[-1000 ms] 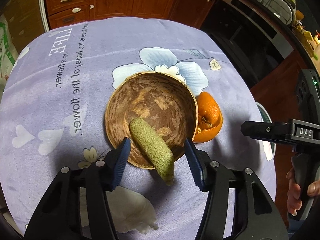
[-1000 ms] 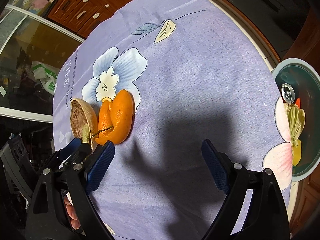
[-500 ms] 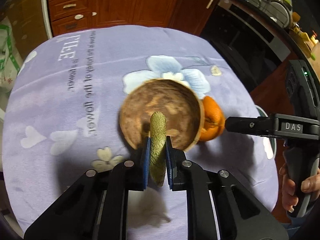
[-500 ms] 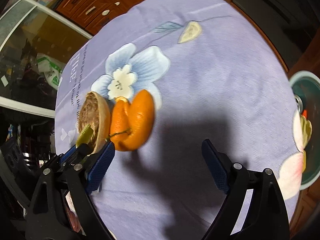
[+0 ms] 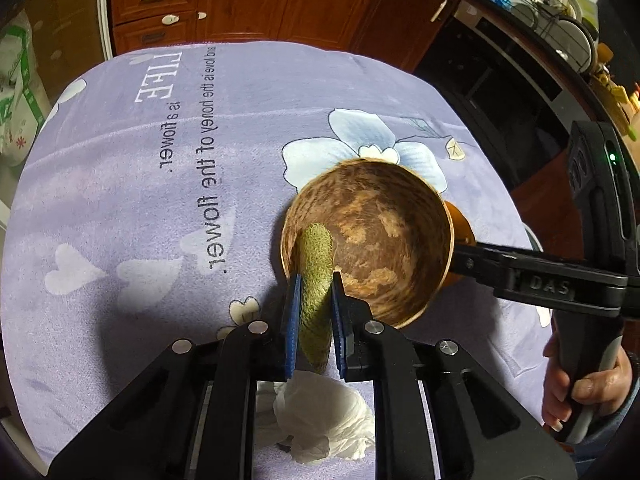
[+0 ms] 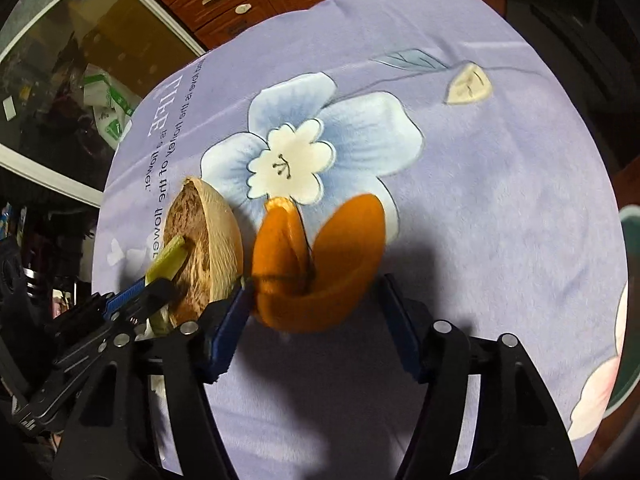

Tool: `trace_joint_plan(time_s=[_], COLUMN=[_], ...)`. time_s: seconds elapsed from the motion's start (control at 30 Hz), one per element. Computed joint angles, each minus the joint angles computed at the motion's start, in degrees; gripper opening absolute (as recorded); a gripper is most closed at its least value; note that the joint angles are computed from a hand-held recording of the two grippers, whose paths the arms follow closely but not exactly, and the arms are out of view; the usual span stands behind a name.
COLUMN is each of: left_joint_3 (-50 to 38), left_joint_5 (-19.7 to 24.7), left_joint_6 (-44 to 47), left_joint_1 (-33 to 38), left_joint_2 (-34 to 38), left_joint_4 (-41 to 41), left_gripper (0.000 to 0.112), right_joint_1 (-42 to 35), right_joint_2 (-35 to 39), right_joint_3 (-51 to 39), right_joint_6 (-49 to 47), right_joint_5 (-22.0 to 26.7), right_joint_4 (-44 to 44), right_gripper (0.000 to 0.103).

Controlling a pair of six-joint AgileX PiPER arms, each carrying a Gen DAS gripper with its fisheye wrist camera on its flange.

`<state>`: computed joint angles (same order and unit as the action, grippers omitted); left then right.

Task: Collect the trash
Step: 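Grasp the green loofah with the left tool while the right tool grasps the orange peel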

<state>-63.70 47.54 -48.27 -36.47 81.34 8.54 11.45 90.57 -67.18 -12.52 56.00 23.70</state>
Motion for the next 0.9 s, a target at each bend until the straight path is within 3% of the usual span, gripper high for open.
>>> trace_joint_plan(time_s=[0.2,0.27,0.33,0.43,0.5,0.7,0.9], left_joint_3=[0.77,1.13,1.10,0.29,-0.78,-3.37,-6.61], left_joint_5=[-0.17,-0.26,-0.18,0.28,1.10,2.75,4.44], left_joint_6=[-0.67,-1.17,-1.18,-2.50,-3.54,-5.65,-8.34], left_joint_1=[0.39,0.65,0.74,-0.68,-2.04,-5.13,-10.48], left_joint_2=[-0.20,-0.41,-0.31,-0.28,0.08,0.70,2.10], left_joint_4=[-0.04,0.11,-0.17,1.09,2.41,3.82,5.21], left_gripper=[0.015,0.015,0.015,0.015,0.015,0.015,0.015], right_joint_1=[3.41,4.22,5.19,1.88,-1.80,-11.33,-17.65], right_joint_2=[-0.23,-0.49,-0.89,-0.93,-1.09,-3.22,-5.24], right_joint_3=[0.32,0.71,0.79,0.72,0.80,2.10,4.84], right_joint_6=[0.21,-1.25,-0.71,-3.05,-5.21,-8.40,-12.47], right_joint_5=[-3.13,-3.77,-4.33,-1.80,0.85,6.41,10.03], right_joint_4=[-3.82,-3.91,-5.11,-1.32,2.13,5.97,6.69], right_gripper=[0.058,0.048,0.044,0.042,0.032,0.015,0.014])
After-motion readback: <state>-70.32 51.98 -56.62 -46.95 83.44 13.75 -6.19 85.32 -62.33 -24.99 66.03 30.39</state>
